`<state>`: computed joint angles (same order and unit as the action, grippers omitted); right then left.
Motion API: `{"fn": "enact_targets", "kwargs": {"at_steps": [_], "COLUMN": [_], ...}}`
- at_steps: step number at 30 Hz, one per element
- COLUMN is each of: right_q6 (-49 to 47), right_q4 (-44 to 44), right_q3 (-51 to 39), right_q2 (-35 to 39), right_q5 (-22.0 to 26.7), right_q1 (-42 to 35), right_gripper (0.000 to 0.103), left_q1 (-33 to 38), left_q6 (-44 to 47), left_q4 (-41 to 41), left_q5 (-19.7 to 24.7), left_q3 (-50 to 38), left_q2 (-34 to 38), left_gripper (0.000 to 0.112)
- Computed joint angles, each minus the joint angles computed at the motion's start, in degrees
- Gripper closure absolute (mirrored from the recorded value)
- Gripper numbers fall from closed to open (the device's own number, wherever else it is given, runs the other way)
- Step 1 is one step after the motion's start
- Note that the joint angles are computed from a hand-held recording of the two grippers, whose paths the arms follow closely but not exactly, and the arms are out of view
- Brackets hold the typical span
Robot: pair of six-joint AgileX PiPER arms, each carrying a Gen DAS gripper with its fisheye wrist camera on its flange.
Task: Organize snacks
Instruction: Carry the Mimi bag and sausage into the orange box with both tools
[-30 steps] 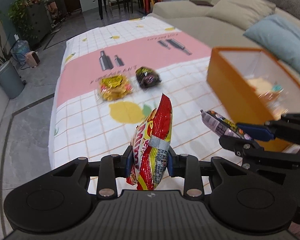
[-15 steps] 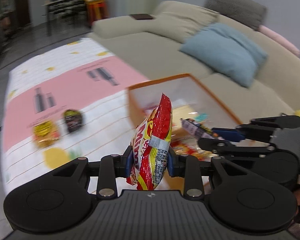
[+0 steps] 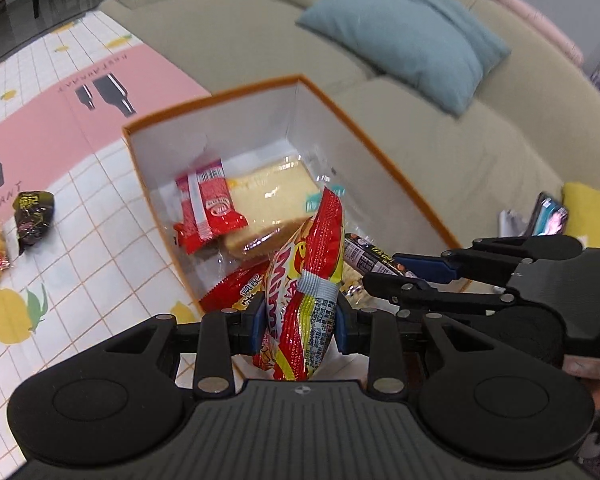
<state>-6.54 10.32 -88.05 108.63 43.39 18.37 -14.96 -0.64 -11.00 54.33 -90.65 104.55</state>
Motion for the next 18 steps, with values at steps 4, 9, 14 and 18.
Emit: {"fn": "enact_targets", "kwargs": {"at_steps": [4,9,14,18], "right_q6": [-1.0,-3.6,-4.5,-4.7], "right_q4": [1.1,3.5,3.2,2.7], "right_q3": [-1.4,-4.1,-8.1,-9.0], "right_q2": [2.6,6.0,9.8,11.1], "right_q5": [1.1,4.4,9.0,10.7], "right_q1": [-0.4,-1.7,-1.7,-1.6], "right_gripper": [0.082,0.082,0.082,0.082], "left_q1": [-0.4,-0.3,0.5,0.9], "left_q6": [-1.0,-1.6,-1.8,-0.9], "left_q4": [0.8,1.3,-0.3,-1.7], "left_q5": [2.7,7.1,8.7,8.9], "left_q3": [-3.8,-8.8,-11.0,-11.3], "left_q2": [4.9,9.7,12.2,12.3], "left_gripper": [0.076,0.076,0.075,0.063]}}
